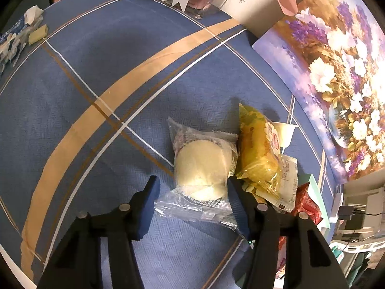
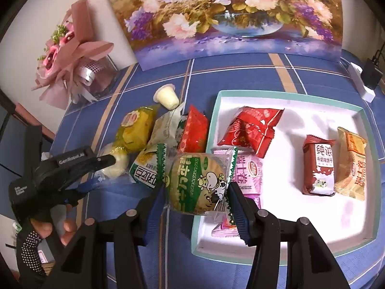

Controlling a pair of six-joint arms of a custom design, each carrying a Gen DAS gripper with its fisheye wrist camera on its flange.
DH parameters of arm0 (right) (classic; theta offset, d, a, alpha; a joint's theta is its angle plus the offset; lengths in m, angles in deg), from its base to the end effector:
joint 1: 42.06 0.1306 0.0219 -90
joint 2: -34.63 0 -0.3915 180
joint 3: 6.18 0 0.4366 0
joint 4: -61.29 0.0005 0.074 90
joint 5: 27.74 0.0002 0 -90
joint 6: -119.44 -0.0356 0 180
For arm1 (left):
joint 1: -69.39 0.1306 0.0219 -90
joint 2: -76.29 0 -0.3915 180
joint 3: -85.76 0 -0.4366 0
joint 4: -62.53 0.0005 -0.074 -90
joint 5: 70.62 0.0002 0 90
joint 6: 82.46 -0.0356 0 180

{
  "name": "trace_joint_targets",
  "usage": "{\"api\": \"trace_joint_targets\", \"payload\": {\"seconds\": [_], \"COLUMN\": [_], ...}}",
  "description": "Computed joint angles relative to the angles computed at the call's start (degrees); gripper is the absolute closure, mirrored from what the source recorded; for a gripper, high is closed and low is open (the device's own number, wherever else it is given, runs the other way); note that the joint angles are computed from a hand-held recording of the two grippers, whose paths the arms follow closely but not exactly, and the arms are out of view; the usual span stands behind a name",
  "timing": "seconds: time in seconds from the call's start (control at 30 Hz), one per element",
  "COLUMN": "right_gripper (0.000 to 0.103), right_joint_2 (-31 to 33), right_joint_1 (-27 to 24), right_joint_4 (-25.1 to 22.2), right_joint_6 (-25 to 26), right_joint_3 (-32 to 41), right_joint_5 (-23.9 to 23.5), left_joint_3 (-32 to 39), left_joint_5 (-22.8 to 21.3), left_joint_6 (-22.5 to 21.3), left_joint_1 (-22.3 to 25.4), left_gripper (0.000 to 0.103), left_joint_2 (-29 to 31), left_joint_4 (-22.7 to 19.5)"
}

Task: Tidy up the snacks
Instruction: 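Grasp the green round bread packet with the right tool while the left tool grasps the clear bun bag, then carry both packets over the white tray and open both tools to drop them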

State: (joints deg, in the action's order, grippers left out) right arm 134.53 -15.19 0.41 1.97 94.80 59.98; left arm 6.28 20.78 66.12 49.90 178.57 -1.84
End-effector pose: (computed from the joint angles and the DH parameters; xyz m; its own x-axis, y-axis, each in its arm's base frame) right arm 0.5176 0.2633 0.4297 -0.9006 0.0604 -0.4304 -0.0609 0.9630 0.2625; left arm 0.5517 -0.1967 0.3994 -0.7420 -0.6424 -0.1919 -0.5569 0.7499 -0.3570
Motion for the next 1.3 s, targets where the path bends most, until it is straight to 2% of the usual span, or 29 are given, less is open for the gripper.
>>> {"api": "trace_joint_targets", "payload": {"seconds": [0.23,0.47,0.53,0.7,0.87,1.0,1.17,1.3], "right_gripper": [0.048,0.048,0.048,0.048,0.048,0.047,0.047,0.047], "right_joint_2": [-0.5,-0.9,-0.8,-0.1,0.7,0.9,0.8,-0.2], "right_joint_1": [-0.7,-1.6,-1.6,-1.7,-1.9,-2.1,-1.9,-2.0], "right_joint_4": [-0.3,-0.8,-1.0,-1.9,-2.6,-2.9,-2.7,-1.3], "right_joint_6": [-0.6,-1.8,-1.8,-1.9,-2.3,-2.4,-2.7,-3.1], "right_joint_3": [-0.4,-0.8,-0.6,-0.2,0.1,0.2,-0.2,-1.1], "right_joint_5": [0.3,0.0,0.0,0.3,0.1,0.1,0.1,0.2], "left_joint_3": [0.7,1.2,0.3,-1.2,-3.9,-4.3,-4.2,-2.5], "left_joint_5": [-1.1,-1.8,-0.4,0.4,3.1,2.2,1.3,-2.6], "left_joint_6": [-0.3,-0.1,0.9,2.9,4.1,3.7,3.9,3.3], "left_joint_1": [-0.6,-0.8,-0.5,0.3,0.8,0.5,0.4,0.0], "left_gripper": [0.052,0.054,0.053,0.041,0.04,0.04,0.053,0.056], "left_joint_2": [-0.7,-0.7,-0.7,-0.8,-1.0,-1.1,-2.2,-3.3], "left_joint_4": [-0.8,-1.3,0.1,1.7,6.3,6.9,6.9,4.1]}}
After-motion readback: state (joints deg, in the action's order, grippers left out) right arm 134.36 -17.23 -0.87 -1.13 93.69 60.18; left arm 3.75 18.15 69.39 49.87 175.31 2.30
